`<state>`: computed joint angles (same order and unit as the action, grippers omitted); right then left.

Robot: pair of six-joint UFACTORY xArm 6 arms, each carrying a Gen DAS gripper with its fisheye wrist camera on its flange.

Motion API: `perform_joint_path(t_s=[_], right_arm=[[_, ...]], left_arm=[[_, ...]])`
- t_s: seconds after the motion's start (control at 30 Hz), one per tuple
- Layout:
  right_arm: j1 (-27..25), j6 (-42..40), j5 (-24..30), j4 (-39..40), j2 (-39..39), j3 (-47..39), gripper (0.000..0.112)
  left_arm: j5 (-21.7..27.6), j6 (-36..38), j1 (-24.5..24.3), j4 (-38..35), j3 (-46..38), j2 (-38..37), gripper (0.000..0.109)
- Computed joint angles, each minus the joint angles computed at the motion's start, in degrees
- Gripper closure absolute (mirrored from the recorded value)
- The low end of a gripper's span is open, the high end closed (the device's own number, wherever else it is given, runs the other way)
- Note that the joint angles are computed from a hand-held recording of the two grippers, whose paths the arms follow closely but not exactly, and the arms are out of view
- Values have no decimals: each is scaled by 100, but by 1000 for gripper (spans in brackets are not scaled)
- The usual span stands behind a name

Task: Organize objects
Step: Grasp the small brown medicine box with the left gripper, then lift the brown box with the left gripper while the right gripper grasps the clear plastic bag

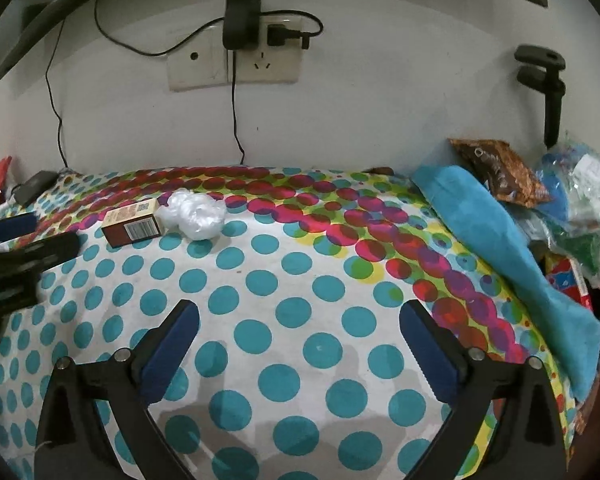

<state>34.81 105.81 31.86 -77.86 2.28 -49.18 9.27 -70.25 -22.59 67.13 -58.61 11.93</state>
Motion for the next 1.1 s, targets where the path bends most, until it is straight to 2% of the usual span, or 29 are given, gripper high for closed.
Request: perform_joint_path(t_s=[0.13,0.2,0.3,0.37,0.47,0.5,0.57,0.6,0.7,0.73,0.83,0.9,1.03,1.1], right_arm=[[-15,-57,-45,55,17,-18,12],[22,-20,-5,-28,0,-17,12],[67,109,27,-225,-44,5,11],[56,177,23,-264,-72,26,11],[0,325,-78,-381,-112,74,11],[-9,349,-96,-398,-117,81,11],[-25,398,-121,-432,-125,95,11],[-25,390,-118,-427,-125,97,11],[-26,368,-121,-409,-127,105,11],[-25,352,-113,-387,-125,103,11],[-28,324,-91,-342,-119,100,11],[-7,278,-31,-286,-105,83,11],[-10,169,-60,-220,-61,46,11],[-68,80,-196,-166,-19,17,11]], left_arm=[[310,500,-182,-668,-604,608,24],[601,656,-284,-673,-908,864,24],[623,1197,-288,-1070,-1190,1165,24],[754,1388,-298,-1088,-1405,1340,24],[645,2003,-242,-1648,-1533,1485,23],[571,2247,-211,-1966,-1524,1499,24],[346,2579,-165,-2481,-1409,1463,40],[329,2617,-169,-2543,-1384,1443,40],[293,2237,-189,-2074,-1223,1293,40],[306,1885,-188,-1712,-1153,1205,40],[32,1294,-116,-1339,-755,831,40],[-116,654,-55,-870,-367,418,40],[-268,172,-30,-532,428,-405,40],[-268,-256,-40,-53,882,-886,40]])
